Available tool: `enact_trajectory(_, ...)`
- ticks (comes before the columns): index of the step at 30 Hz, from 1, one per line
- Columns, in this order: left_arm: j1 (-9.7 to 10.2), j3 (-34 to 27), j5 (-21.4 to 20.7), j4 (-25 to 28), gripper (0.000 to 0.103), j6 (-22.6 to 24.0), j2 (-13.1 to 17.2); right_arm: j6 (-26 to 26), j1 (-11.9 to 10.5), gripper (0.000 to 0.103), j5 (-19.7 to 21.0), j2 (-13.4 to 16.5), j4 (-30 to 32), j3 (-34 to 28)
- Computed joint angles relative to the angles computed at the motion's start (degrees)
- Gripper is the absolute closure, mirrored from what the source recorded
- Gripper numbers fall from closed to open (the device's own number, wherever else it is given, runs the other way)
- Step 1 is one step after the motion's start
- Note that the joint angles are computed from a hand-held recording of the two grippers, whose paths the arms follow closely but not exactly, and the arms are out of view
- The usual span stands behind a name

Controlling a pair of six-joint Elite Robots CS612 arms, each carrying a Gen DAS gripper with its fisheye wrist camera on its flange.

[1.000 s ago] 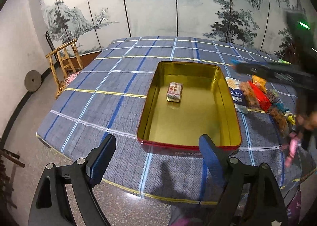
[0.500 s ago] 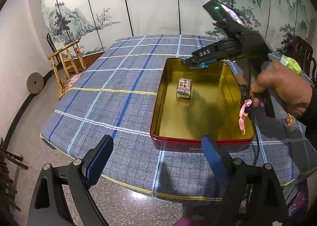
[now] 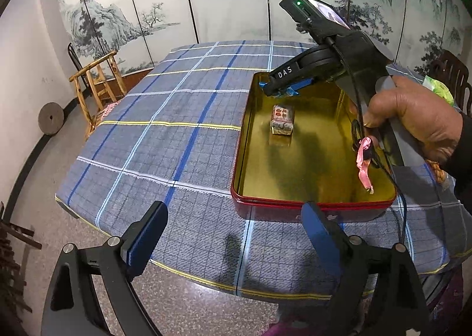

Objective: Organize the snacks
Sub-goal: 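Grasp the clear wrapped snack with the right gripper and drop it into the tin, then reach the left gripper to the clear bag of peanut snack and grasp it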

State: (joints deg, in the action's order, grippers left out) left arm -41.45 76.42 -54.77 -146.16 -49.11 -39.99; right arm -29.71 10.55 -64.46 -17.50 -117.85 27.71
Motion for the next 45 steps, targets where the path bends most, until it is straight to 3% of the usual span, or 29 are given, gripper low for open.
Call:
enact_trajectory(18,0.03,-0.61,-1.06,1.78,0.011,-0.31,0.40,2.55,-0.04,0.056,0.55,1.21,-0.01,-2.06)
enact_trajectory(25,-0.10,-0.56,-0.69,1.59,0.010,-0.15,0.38,4.04,-0.75,0.054,4.38,-0.98,-4.73,2.72)
enact_trajectory(30,-0.46,-0.41,0.27,1.11,0.010,0.68,0.16,6.78,-2.27,0.052,9.66,-6.03,-13.07,13.08)
enact_trajectory(34,-0.87,-0.38,0.40,-0.40,0.010,2.07,-0.01,6.80,-4.56,0.050,14.80,-11.88,-21.14,24.52)
enact_trajectory(37,-1.27,-0.76,0.60,-1.70,0.010,4.00,0.00,5.57,-6.51,0.048,15.52,-15.87,-26.92,32.48)
enact_trajectory(40,-1.77,-1.73,0.27,-3.11,0.010,6.70,0.36,5.41,-9.18,0.046,13.33,-19.50,-34.57,40.33)
enact_trajectory(45,-2.16,-5.07,-3.28,-4.90,0.010,11.91,1.69,8.96,-14.35,0.045,4.14,-23.07,-44.27,48.77)
